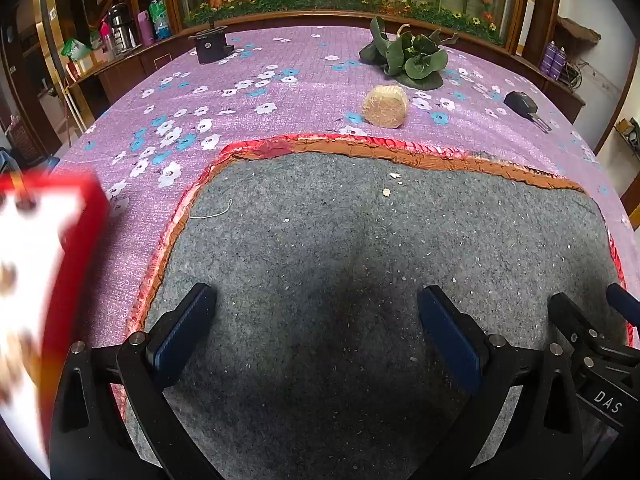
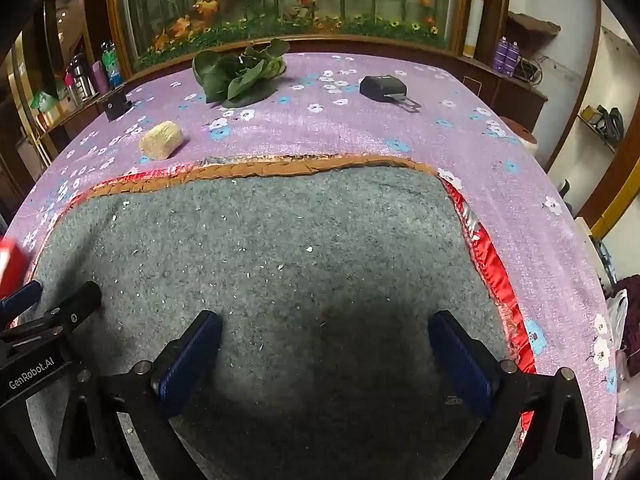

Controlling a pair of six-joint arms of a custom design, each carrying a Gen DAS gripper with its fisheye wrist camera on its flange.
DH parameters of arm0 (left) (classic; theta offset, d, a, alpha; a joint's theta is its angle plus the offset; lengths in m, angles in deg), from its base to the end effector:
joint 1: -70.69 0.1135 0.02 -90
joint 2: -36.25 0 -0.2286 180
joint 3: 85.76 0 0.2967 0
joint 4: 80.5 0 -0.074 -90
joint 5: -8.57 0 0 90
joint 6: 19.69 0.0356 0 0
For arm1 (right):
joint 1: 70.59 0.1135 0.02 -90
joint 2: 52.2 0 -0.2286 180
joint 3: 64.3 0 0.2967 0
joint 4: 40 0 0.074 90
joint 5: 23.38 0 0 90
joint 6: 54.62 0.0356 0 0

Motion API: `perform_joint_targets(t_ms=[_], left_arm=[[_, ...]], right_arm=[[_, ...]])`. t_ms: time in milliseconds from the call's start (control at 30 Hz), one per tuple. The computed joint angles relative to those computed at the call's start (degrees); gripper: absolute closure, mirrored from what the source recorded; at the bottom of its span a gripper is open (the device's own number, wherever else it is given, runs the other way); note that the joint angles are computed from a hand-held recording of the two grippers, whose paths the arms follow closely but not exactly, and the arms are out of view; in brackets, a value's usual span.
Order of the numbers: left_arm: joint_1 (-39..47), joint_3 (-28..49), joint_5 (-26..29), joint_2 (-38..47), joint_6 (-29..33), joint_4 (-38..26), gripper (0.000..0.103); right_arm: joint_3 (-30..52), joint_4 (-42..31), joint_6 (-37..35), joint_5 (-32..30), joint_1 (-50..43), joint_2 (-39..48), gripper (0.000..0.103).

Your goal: Organize fruits

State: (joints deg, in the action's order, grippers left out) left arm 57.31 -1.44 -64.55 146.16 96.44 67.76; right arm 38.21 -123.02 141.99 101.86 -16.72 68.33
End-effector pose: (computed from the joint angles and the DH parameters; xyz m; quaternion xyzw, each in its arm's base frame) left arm 0.4099 -0.1081 0.1093 0.3597 0.8794 -0.1091 0.2921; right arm 0.2516 0.3098 0.1175 0.3953 0.8629 -0.1414 0.2814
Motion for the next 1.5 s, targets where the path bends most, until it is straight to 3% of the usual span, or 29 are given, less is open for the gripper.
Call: perform_joint_targets(t_ms=[1500], left_arm=[[-0.50,-1.71,-1.30,-1.22,0.31,1.80,0.000]], right_arm=[[-0.10,0.01,-0.11,-0.01,-0.06,-0.03,0.000]])
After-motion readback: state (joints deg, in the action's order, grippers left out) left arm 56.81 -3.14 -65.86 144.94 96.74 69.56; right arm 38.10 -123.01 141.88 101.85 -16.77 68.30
